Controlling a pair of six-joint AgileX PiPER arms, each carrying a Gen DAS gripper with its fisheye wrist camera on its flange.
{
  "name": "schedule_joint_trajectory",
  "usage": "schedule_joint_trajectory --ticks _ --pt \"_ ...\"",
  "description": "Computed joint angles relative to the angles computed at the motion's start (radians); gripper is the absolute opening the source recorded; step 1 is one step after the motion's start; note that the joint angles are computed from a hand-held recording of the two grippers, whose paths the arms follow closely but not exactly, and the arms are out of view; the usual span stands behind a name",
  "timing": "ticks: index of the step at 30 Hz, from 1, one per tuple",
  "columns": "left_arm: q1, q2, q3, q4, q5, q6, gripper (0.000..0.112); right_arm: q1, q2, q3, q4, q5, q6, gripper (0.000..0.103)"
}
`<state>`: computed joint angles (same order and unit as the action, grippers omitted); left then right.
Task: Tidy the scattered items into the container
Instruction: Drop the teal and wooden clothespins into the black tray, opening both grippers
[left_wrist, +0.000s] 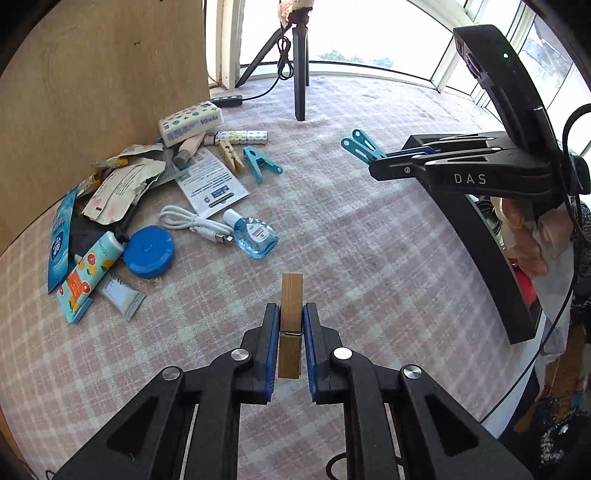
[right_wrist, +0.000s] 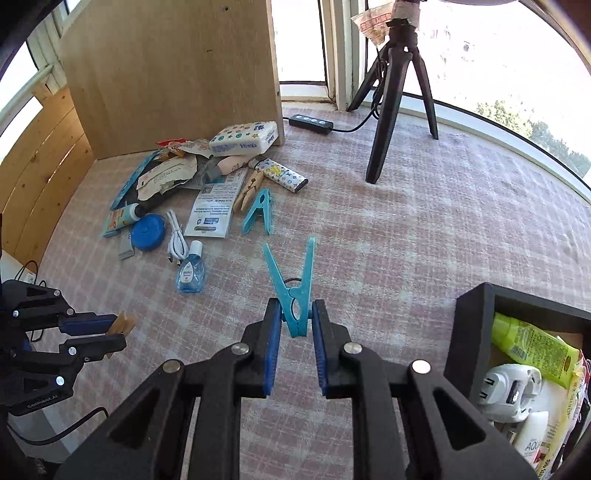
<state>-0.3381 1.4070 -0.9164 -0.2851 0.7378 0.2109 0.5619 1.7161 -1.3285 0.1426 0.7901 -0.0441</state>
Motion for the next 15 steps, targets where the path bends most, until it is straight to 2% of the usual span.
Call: schedule_joint_trajectory --ticks 3,7,10,15 --pt "-0.101 0.046 -0.073 -0.003 -0.005 -0.041 0.012 -0.088 -0.107 0.087 0.002 -0.006 -0.004 0.017" --pt "-0.233 0.183 -0.255 -0.012 -0.006 -0.089 0.012 -0.246 -0.238 0.177 -0.004 0.016 -0.030 0.017" --pt "-0.325 0.248 -0.375 -0.004 0.013 -0.131 0.012 -0.414 -0.324 0.227 0.020 0.054 -0.094 0.017" --pt "-0.455 0.393 -0.607 -0.016 0.077 -0.163 0.012 -0.711 -0.397 0.277 0.064 0.109 -0.239 0.017"
